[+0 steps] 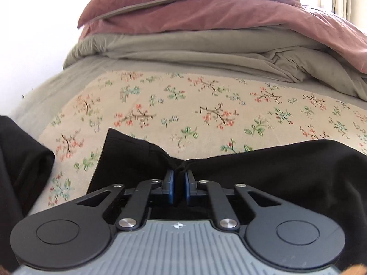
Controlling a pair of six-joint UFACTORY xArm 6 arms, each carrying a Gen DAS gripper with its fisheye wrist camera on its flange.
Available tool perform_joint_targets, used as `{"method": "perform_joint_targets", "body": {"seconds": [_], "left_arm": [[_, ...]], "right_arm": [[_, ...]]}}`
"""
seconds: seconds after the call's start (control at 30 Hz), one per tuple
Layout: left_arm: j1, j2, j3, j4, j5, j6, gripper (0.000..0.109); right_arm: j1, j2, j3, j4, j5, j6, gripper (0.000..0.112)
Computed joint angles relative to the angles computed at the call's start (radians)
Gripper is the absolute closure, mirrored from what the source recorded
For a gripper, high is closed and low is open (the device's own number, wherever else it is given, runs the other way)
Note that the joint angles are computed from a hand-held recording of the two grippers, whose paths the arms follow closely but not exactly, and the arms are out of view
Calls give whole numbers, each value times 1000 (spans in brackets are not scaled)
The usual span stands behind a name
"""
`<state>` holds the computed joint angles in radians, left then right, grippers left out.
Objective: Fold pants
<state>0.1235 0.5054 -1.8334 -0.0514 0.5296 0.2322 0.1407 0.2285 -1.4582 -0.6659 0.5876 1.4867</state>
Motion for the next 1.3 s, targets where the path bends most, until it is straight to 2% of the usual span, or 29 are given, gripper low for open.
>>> {"method": "perform_joint_targets", "body": {"seconds": [0.03, 0.1, 0.13, 0.23, 0.3, 0.37, 0.47, 0.53, 0.6, 0.67, 0.7, 0.77, 0.8, 0.83, 0.87, 0.9, 0.93, 1.0, 1.1, 1.13, 1.17, 1.2, 1.23, 1.27, 1.3], "left_arm": [[1, 5, -10, 6, 1, -18, 85], [10, 23, -56, -16, 25, -55, 85], [16, 35, -84, -32, 38, -66, 85], [29, 73, -161, -35, 68, -92, 85], [32, 111, -226, -26, 105, -116, 85], [30, 154, -290, -19, 136, -132, 85], [12, 186, -331, 38, 161, -153, 85], [7, 199, -344, 69, 161, -160, 85], [8, 208, -360, 64, 170, -152, 85], [8, 210, -363, 66, 171, -131, 84], [8, 206, -357, 60, 165, -124, 84], [10, 205, -354, 47, 162, -121, 84], [10, 206, -354, 45, 161, -121, 84], [10, 205, -350, 45, 158, -122, 84], [10, 202, -343, 46, 152, -121, 84], [9, 200, -338, 45, 148, -119, 84], [10, 199, -337, 40, 148, -114, 84], [13, 208, -357, 26, 163, -97, 84], [16, 220, -384, 2, 181, -89, 84], [16, 222, -389, -5, 181, -87, 85], [17, 222, -390, -13, 174, -82, 85], [18, 220, -388, -23, 161, -80, 85], [18, 217, -382, -37, 142, -79, 85], [18, 213, -375, -60, 122, -70, 85], [16, 212, -370, -82, 104, -59, 85]], "right_arm": [[6, 31, -39, 44, 17, -59, 108], [40, 76, -129, 15, 113, -128, 108], [50, 56, -121, -21, 120, -110, 108], [69, -118, 21, -158, 90, 17, 108], [99, -278, 144, -201, 131, 33, 108], [124, -422, 269, -180, 179, 37, 108], [156, -546, 405, -122, 260, 12, 109], [158, -553, 463, -47, 278, -21, 109], [152, -527, 503, 35, 258, -87, 107], [177, -514, 502, -11, 281, -128, 107], [178, -505, 484, -7, 294, -156, 98], [164, -484, 438, 8, 307, -230, 90], [161, -465, 406, -26, 322, -238, 70], [160, -442, 370, -82, 348, -222, 56], [151, -415, 333, -125, 355, -219, 24], [127, -383, 299, -125, 320, -257, 19], [90, -332, 256, -84, 259, -337, 19], [54, -219, 143, -5, 227, -466, 21], [13, -74, 27, 12, 141, -509, 25], [9, -22, -18, 49, 153, -540, 30], [15, 18, -50, 57, 177, -551, 55], [20, 23, -49, 24, 158, -532, 74], [28, 23, -48, 15, 142, -535, 100], [39, 33, -70, -2, 167, -520, 109], [57, 42, -94, -61, 211, -503, 110]]}}
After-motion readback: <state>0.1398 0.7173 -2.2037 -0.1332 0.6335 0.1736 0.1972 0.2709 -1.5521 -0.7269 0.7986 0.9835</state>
